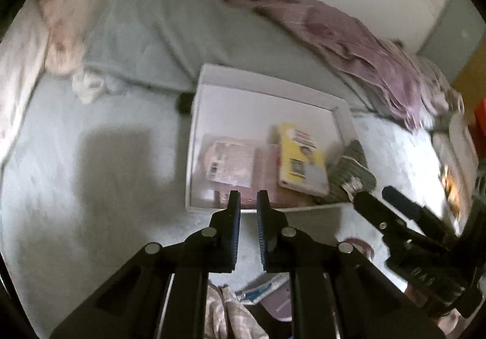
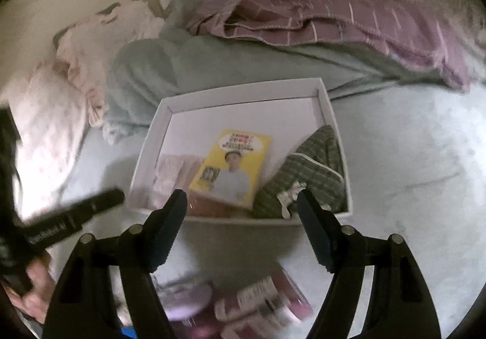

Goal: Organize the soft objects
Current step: 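Lower the book and packet into the white box and open both tools, then grasp the pink plaid cloth on the pile with the left tool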

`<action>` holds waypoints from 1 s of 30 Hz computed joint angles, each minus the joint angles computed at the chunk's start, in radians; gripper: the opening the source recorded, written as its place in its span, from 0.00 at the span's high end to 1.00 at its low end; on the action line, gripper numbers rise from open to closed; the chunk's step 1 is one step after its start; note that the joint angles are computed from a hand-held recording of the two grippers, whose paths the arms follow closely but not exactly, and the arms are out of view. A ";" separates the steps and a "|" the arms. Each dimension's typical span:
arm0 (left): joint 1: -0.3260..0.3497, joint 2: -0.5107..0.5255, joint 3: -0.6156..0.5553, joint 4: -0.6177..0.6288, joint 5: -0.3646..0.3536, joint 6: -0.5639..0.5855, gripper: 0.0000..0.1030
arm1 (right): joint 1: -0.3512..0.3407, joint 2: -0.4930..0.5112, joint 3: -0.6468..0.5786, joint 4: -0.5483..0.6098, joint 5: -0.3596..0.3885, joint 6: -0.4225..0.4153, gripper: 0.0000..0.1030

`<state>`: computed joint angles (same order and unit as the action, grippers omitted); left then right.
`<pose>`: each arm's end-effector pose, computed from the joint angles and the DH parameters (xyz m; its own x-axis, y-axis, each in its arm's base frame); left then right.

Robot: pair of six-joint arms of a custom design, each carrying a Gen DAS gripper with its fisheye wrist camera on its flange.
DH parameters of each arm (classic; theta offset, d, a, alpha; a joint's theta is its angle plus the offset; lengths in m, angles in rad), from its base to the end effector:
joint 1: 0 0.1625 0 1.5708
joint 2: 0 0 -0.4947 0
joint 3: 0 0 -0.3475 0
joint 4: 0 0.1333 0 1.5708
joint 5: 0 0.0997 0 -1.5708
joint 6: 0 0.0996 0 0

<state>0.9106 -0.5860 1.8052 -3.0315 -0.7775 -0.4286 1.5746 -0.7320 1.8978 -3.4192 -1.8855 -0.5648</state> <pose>-0.2344 -0.6350 0.0658 -0.8465 -0.0499 -0.5300 0.2679 0.8204 -0.5051 0.1049 -0.6416 0.1632 -0.8023 -0.2534 0.5405 -0.5118 0.7580 -0.4043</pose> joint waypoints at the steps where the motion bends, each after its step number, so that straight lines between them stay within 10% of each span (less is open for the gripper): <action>1: -0.009 0.000 0.004 0.004 0.008 0.005 0.91 | 0.008 0.000 0.019 -0.044 -0.021 -0.027 0.27; 12: -0.054 -0.006 -0.013 0.198 0.085 -0.139 0.90 | 0.017 0.001 0.145 -0.385 -0.029 -0.138 0.23; 30: -0.009 -0.046 0.015 0.308 -0.085 -0.249 0.90 | 0.003 -0.091 0.124 0.079 0.014 -0.005 0.30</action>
<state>0.9017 -0.6318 1.8204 -2.7235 -0.8625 -0.6778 1.5772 -0.8230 2.0218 -3.3402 -1.8713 -0.5696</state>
